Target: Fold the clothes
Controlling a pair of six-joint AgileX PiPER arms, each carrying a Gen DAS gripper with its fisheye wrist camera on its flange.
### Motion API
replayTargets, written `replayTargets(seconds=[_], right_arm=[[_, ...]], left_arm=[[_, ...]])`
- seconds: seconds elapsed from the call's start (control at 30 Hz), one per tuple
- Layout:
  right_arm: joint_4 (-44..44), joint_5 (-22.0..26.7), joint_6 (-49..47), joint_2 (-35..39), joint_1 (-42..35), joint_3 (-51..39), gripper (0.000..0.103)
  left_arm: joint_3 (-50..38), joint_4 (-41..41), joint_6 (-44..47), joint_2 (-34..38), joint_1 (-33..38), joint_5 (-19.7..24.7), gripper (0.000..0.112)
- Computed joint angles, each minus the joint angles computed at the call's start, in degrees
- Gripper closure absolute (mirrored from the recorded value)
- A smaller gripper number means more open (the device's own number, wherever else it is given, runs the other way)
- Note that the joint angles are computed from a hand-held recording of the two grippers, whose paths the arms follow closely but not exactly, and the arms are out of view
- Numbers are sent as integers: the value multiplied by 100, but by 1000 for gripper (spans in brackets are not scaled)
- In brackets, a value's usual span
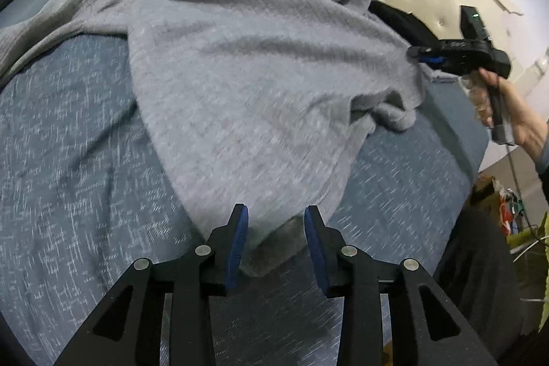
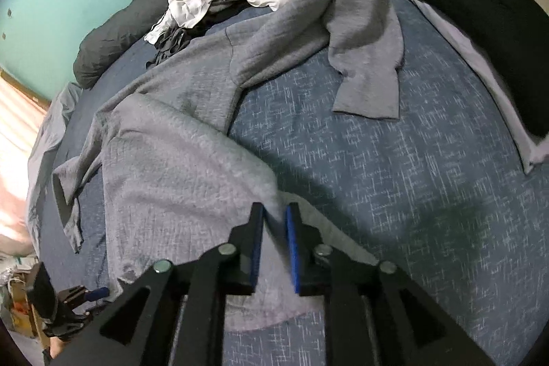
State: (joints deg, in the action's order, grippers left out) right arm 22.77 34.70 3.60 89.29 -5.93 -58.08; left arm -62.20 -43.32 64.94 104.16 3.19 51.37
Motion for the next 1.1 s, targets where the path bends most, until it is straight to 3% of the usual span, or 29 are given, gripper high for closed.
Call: replayTargets(seconds=[0.1, 0.4, 0.53, 0.73, 0.97, 1.1], right_arm=[[113, -36, -135, -227, -48, 267, 84], [764, 97, -735, -1155, -480, 1176, 81], [902, 218, -852, -1554, -608, 1451, 81], [1073, 445, -1001, -2095, -759, 1807, 81], [1245, 764, -1207, -2482, -943, 1927, 81], [1195, 841, -1118, -2538, -806, 1925, 81]], left_arm=[[154, 160, -9, -69, -9, -217, 75], [273, 153, -109, -163, 84, -296, 76], [402, 194, -146, -261, 154, -417, 105], [387, -61, 14, -674, 683, -42, 109], [-235, -209, 293, -1449, 1788, 1108, 110], [-595, -418, 430, -1549, 2464, 1612, 110]])
